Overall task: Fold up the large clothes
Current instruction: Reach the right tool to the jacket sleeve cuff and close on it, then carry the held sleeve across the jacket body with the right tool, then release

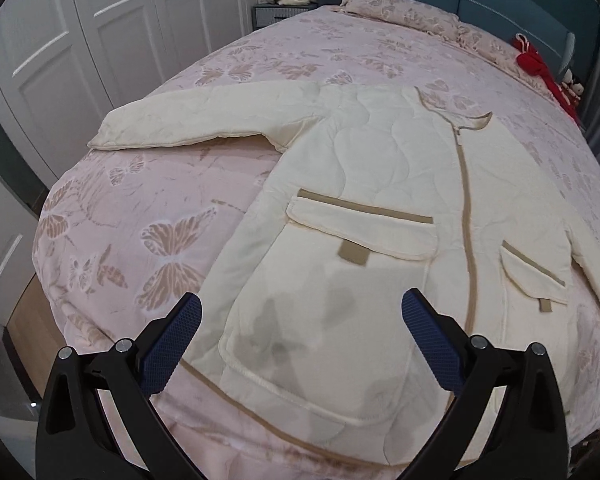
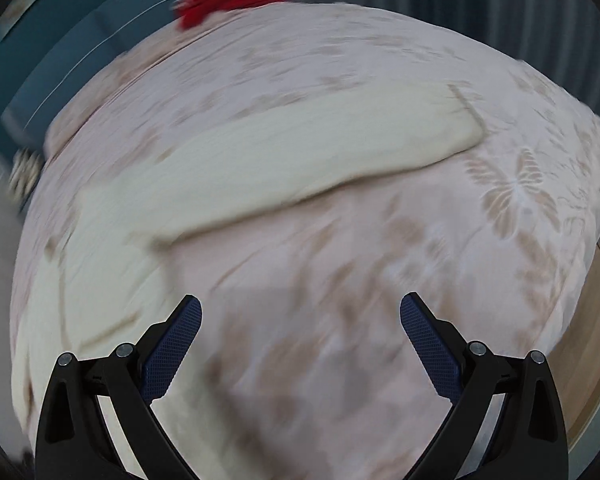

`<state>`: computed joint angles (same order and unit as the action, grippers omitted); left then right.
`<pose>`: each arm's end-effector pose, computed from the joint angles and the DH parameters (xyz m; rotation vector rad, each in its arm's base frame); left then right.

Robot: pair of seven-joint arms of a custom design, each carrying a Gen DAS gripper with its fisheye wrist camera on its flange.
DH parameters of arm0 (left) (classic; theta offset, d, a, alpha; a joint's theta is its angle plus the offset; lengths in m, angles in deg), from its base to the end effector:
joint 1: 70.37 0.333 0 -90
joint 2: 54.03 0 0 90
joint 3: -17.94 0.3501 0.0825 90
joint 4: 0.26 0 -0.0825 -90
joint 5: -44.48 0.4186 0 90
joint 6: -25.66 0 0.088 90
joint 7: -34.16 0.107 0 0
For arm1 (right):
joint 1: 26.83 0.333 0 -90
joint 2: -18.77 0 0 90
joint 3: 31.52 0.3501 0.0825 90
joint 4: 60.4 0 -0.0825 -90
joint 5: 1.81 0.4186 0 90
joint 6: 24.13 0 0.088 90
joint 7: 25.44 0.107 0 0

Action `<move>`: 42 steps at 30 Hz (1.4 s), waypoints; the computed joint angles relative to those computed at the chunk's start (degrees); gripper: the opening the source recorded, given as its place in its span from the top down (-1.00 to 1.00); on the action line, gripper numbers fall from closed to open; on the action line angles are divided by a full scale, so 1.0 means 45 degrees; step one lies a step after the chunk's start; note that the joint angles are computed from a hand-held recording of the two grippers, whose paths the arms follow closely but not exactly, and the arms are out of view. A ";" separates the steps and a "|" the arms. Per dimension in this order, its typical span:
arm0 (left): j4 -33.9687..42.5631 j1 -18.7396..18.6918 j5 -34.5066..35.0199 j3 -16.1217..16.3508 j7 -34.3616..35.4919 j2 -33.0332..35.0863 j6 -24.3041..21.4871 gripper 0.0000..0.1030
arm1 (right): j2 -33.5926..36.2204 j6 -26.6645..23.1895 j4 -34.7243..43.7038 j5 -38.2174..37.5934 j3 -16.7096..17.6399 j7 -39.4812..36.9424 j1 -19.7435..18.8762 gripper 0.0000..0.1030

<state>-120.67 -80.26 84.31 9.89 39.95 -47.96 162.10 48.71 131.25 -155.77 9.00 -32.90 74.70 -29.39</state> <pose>0.5839 -0.1808 0.4021 -2.3897 1.1303 -0.3000 0.7629 -0.0563 0.3717 -1.4780 2.2051 -0.3633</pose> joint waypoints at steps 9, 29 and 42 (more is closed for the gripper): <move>0.1923 -0.0024 -0.1211 0.0363 0.2078 0.1902 -0.0867 -0.90 | 0.4430 -0.1217 0.6005 -0.0445 -0.1071 0.2706 -0.0944 -0.90; 0.2338 -0.0101 -0.1315 0.1260 0.1961 0.2523 0.0889 -0.80 | 0.6732 -0.1551 1.1864 -0.0352 0.1346 0.0706 -0.1150 0.79; 0.0343 0.0894 -0.0622 0.1328 0.0602 0.0897 0.2184 -0.77 | 0.4869 -0.2387 0.8884 0.1025 0.3970 -0.7472 0.2672 0.74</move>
<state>-119.13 -76.24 81.51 15.87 42.66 -43.93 171.93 70.62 120.51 -115.79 13.62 -15.03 41.08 -17.37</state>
